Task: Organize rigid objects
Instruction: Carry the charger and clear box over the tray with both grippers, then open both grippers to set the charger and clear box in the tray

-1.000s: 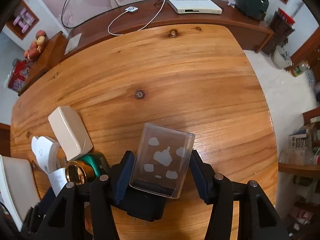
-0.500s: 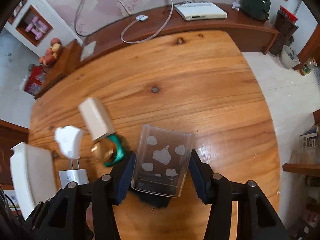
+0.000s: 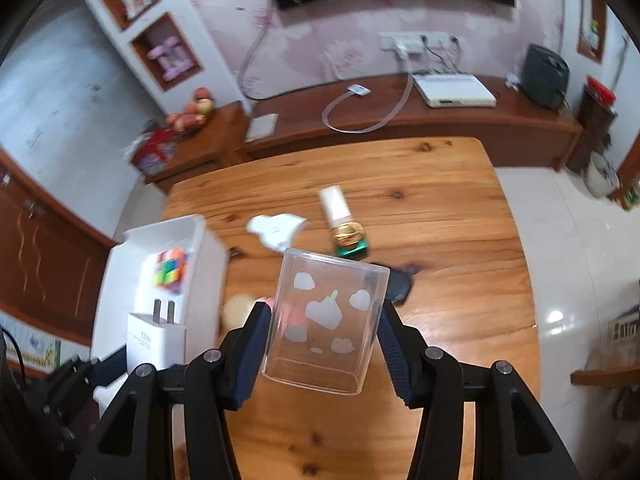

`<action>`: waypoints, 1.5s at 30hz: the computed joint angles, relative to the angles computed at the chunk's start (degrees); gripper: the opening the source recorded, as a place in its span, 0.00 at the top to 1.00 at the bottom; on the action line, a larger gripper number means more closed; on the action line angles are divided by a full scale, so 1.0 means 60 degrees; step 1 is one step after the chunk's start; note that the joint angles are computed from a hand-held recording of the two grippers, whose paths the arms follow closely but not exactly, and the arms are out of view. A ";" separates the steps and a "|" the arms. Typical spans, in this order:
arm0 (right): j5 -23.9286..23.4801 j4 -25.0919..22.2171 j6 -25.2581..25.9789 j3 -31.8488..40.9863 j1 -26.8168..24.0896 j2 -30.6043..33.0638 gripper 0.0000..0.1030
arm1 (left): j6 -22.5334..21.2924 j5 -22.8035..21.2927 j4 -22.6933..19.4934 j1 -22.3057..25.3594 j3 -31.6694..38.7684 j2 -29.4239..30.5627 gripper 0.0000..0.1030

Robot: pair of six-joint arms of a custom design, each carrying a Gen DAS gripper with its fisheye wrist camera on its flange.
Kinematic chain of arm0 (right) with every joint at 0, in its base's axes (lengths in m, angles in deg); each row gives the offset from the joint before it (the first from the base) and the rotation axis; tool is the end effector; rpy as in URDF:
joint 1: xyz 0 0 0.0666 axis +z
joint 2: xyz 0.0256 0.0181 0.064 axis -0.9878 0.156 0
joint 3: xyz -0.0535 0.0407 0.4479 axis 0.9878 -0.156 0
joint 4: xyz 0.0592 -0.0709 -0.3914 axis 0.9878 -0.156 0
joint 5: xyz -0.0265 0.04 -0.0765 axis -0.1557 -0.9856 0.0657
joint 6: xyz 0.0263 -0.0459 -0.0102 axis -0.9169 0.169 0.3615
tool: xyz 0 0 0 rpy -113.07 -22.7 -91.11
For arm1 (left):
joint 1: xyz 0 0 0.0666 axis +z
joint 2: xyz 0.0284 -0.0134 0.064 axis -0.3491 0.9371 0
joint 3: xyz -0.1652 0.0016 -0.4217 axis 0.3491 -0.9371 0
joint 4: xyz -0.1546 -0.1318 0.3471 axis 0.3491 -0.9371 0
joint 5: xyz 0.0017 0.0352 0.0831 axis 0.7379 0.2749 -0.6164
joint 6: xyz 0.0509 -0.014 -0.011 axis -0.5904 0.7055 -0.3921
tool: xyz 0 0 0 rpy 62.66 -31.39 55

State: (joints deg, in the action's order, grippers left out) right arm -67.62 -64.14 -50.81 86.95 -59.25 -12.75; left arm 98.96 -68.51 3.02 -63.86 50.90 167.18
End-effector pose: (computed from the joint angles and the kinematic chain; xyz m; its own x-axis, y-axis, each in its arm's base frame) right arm 0.3790 0.1502 0.4873 -0.8636 0.1999 -0.4629 0.0880 0.9637 0.2521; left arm 0.3858 -0.3587 0.4976 -0.8289 0.2654 -0.4924 0.3391 0.9385 -0.0649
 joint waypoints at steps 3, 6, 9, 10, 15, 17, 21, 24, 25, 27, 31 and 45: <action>0.0154 -0.0011 -0.0107 0.0152 0.0804 -0.0170 0.47 | -0.0282 -0.0159 0.0134 0.0272 -0.0691 -0.0774 0.50; 0.0236 0.0113 -0.0199 0.0414 0.1600 -0.0067 0.47 | -0.0548 -0.0201 0.0251 0.0699 -0.1341 -0.1433 0.50; 0.0197 0.0299 -0.0211 0.0742 0.2273 0.0204 0.47 | -0.0858 -0.0792 0.0592 0.1046 -0.2063 -0.1996 0.50; 0.0222 0.0368 -0.0206 0.0850 0.2434 0.0329 0.47 | -0.0925 -0.1057 0.0770 0.1214 -0.2332 -0.2133 0.50; 0.0180 0.0899 -0.0184 0.1284 0.3197 0.1201 0.47 | -0.0834 -0.1322 0.1250 0.2182 -0.3268 -0.2258 0.50; 0.0225 0.1088 -0.0207 0.1341 0.3363 0.1566 0.47 | -0.0793 -0.1241 0.1414 0.2511 -0.3519 -0.2189 0.50; 0.0005 0.1090 -0.0265 0.1537 0.3491 0.2527 0.47 | -0.0748 -0.0916 0.1777 0.2976 -0.3796 -0.1921 0.50; -0.0274 0.1072 -0.0358 0.1609 0.3484 0.3115 0.47 | -0.0824 -0.0581 0.2034 0.3273 -0.3906 -0.1671 0.50; -0.0309 0.1119 -0.0368 0.1581 0.3487 0.3225 0.47 | -0.0853 -0.0402 0.2093 0.3362 -0.3922 -0.1583 0.50; -0.0313 0.1164 -0.0400 0.1677 0.3431 0.3539 0.47 | -0.0947 -0.0214 0.2168 0.3495 -0.3904 -0.1391 0.50; -0.0429 0.1364 -0.0566 0.1778 0.3220 0.3877 0.47 | -0.1154 0.0014 0.2249 0.3657 -0.3941 -0.1131 0.50; 0.0140 0.1394 -0.0227 0.2305 0.3256 0.4481 0.35 | -0.1379 0.0056 0.2430 0.3748 -0.4206 -0.1154 0.29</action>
State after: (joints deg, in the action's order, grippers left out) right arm -66.78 -55.77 -52.17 100.78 -39.71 14.14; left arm 90.68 -68.18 17.61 -41.37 25.66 160.25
